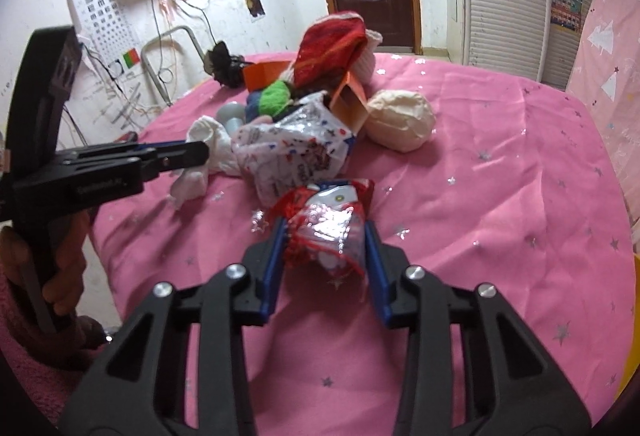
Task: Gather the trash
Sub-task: 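Grasp the white tissue with the left tool while the right tool grasps the red wrapper, then carry both items to the yellow bin and open both tools to drop them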
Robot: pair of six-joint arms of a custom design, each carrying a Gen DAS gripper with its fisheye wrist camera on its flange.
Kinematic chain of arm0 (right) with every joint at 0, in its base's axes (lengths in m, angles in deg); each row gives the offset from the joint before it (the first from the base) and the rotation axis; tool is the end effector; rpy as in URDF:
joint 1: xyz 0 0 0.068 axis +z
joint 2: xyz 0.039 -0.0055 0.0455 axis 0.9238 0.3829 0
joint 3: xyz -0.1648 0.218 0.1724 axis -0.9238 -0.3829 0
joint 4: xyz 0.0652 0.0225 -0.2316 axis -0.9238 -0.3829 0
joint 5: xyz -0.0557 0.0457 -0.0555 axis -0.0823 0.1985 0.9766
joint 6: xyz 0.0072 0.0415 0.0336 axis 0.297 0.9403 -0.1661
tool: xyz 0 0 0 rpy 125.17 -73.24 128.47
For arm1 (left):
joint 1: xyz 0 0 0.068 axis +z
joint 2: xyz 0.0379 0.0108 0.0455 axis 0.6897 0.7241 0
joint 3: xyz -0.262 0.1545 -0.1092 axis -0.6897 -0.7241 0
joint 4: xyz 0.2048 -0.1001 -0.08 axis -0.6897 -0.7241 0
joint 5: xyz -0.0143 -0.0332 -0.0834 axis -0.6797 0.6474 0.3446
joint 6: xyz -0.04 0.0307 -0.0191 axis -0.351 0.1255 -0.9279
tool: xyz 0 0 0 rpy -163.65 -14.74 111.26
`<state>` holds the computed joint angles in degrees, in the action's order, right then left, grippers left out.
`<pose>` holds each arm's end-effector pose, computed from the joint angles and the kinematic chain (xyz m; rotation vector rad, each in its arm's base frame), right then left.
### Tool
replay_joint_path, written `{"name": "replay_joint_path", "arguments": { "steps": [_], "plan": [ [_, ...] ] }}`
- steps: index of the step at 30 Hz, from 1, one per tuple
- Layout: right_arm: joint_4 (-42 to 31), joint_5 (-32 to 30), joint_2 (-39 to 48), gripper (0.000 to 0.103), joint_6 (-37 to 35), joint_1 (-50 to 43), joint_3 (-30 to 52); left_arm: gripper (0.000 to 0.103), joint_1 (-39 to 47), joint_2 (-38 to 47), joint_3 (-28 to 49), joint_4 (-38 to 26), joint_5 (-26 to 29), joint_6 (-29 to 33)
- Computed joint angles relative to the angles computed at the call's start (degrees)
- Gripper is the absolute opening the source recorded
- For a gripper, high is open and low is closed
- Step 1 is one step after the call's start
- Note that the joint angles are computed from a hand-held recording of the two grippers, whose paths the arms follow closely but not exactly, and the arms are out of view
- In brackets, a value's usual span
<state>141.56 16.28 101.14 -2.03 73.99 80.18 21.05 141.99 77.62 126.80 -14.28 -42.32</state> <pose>0.2311 0.0404 0.0439 -0.4822 2.3061 0.4683 0.2615 -0.1048 0.0705 0.0552 2.4086 -0.2105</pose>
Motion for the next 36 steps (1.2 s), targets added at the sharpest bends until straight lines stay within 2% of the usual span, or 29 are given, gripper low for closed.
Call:
{"name": "replay_joint_path", "arguments": {
  "steps": [11, 15, 19, 25, 30, 36],
  "plan": [
    [1.55, -11.34, -4.33, 0.036, -1.56, -13.65, -3.16, 0.011, -5.22, -11.54, -4.62, -1.22, -7.44, -0.51],
    [-1.69, -15.40, -8.19, 0.036, -3.11, -21.58, -3.03, 0.011, -9.95, -17.70, -2.80, -5.95, -11.82, 0.53],
    [-6.12, -18.67, -11.47, 0.036, -4.56, -29.25, -1.83, 0.011, -15.59, -20.19, 1.95, -10.85, -14.34, 1.47],
    [-11.91, -22.68, -14.57, 0.036, -5.70, -38.42, 0.97, 0.011, -22.08, -18.29, 10.32, -15.60, -14.89, 2.48],
    [-11.67, -22.46, -13.08, 0.036, -5.90, -44.27, 2.75, 0.011, -25.77, -14.95, 18.22, -20.20, -12.63, 2.20],
    [-16.50, -18.62, -10.00, 0.036, -6.01, -50.42, 9.47, 0.011, -29.18, -8.24, 29.74, -25.56, -7.39, 0.37]
  ]
}}
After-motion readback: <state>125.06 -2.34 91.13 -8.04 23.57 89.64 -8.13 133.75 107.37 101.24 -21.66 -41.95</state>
